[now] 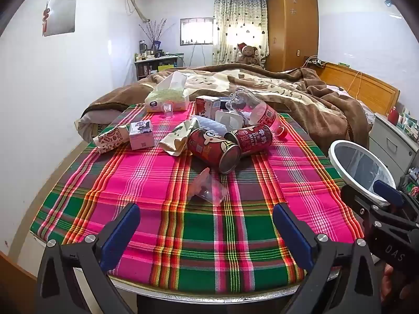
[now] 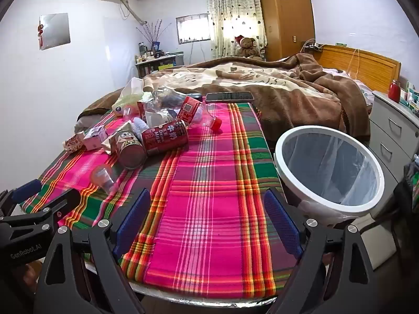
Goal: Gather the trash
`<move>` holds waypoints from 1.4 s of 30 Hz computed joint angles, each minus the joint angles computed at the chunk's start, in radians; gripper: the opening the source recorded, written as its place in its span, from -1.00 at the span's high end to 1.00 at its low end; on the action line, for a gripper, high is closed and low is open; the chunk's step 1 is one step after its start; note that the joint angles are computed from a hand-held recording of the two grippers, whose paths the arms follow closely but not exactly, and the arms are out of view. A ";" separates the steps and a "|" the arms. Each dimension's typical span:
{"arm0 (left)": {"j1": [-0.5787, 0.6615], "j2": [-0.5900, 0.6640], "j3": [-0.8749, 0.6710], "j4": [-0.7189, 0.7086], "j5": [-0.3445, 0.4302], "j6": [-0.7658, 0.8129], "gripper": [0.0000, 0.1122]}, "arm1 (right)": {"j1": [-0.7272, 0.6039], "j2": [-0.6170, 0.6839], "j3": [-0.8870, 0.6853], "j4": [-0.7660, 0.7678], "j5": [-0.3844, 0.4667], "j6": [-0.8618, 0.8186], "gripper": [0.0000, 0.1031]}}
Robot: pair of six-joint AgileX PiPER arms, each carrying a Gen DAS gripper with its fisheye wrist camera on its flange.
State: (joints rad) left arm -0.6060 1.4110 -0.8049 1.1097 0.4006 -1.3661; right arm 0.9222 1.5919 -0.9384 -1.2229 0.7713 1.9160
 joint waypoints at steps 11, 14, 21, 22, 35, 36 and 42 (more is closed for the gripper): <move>-0.008 0.005 -0.002 0.023 0.015 -0.022 -0.82 | 0.010 -0.002 0.013 -0.020 0.010 0.024 -0.75; -0.025 -0.002 -0.014 -0.003 0.041 -0.005 -0.82 | 0.011 -0.009 0.013 -0.019 0.012 0.017 -0.75; 0.005 -0.009 -0.003 -0.017 0.011 0.023 -0.82 | 0.018 0.001 -0.012 -0.006 0.032 -0.004 -0.75; 0.008 -0.010 -0.003 -0.020 0.009 0.028 -0.82 | 0.018 0.002 -0.012 -0.007 0.033 -0.003 -0.75; -0.006 -0.004 -0.004 0.004 0.024 -0.001 -0.82 | 0.017 0.000 -0.012 -0.005 0.038 -0.006 -0.75; -0.007 -0.004 -0.004 0.004 0.024 -0.001 -0.82 | 0.018 0.000 -0.011 -0.007 0.039 -0.004 -0.75; -0.006 -0.002 -0.005 -0.003 0.024 0.005 -0.82 | 0.021 -0.006 -0.009 -0.006 0.043 -0.005 -0.75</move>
State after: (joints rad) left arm -0.6120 1.4086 -0.8102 1.1065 0.4244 -1.3615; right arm 0.9437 1.5862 -0.9472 -1.2288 0.8145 1.9108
